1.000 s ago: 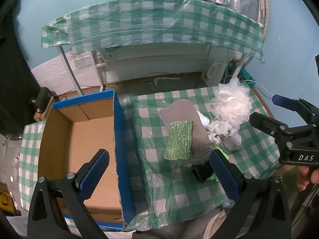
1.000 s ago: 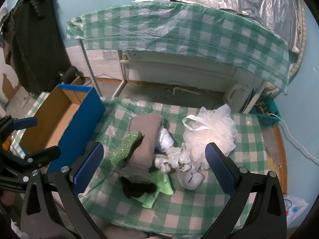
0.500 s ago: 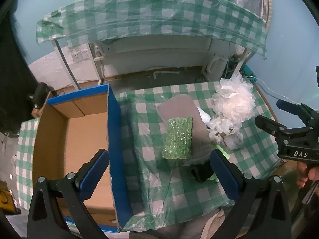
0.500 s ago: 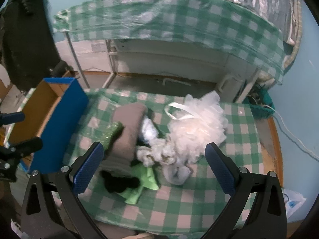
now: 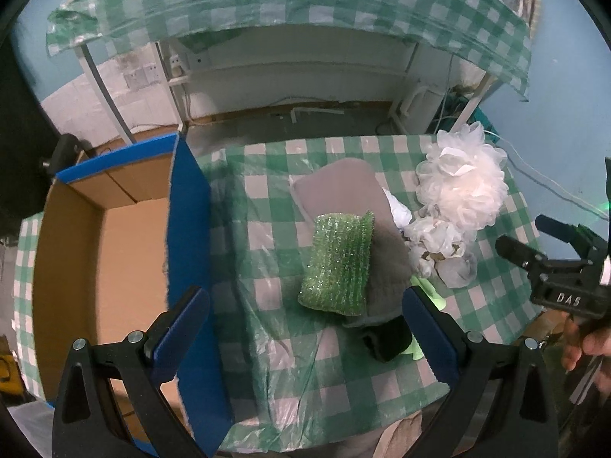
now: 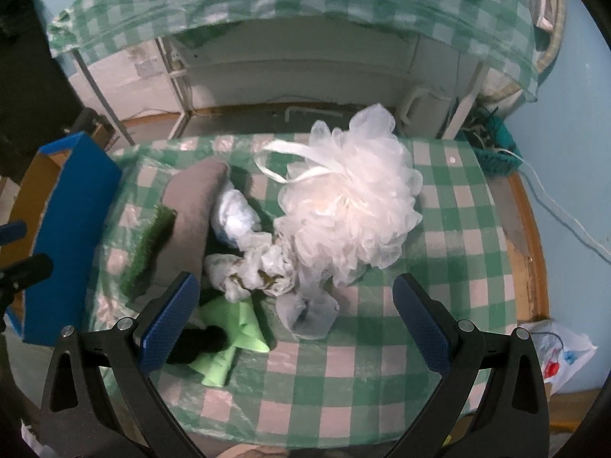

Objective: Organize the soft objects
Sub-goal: 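Grasp the green glittery scrubber with the left gripper while the right gripper grasps the light grey sock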

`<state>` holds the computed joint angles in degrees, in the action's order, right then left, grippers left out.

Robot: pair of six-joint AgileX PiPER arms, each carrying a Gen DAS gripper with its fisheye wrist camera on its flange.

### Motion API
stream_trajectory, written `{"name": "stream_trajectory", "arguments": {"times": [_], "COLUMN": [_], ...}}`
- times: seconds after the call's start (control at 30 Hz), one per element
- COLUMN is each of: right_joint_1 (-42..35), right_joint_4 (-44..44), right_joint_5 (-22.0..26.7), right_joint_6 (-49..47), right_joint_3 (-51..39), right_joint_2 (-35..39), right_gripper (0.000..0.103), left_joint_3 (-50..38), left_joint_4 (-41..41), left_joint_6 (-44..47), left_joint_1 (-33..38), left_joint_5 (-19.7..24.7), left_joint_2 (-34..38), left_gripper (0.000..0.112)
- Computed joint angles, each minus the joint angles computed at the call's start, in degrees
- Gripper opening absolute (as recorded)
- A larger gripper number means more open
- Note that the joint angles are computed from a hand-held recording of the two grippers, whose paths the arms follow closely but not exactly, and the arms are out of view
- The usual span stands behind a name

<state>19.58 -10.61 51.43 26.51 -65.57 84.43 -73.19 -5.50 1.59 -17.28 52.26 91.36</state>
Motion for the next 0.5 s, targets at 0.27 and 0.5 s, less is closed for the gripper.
{"name": "stream_trajectory", "arguments": {"times": [0.27, 0.5], "right_joint_1": [-1.57, -3.25], "right_joint_4": [2.39, 3.61], "right_joint_5": [-3.06, -4.60], "right_joint_6": [-2.29, -2.82], "right_joint_3": [1.18, 2.39], "right_joint_2": [4.23, 7.32], "right_gripper": [0.101, 0.101], "left_joint_3": [-3.30, -4.86], "left_joint_4": [-4.07, -4.68], "left_joint_6": [0.71, -0.61], "left_joint_1": [0.72, 0.20], "left_joint_5": [0.64, -0.87], "left_joint_2": [6.19, 11.13], "left_gripper": [0.102, 0.102]}}
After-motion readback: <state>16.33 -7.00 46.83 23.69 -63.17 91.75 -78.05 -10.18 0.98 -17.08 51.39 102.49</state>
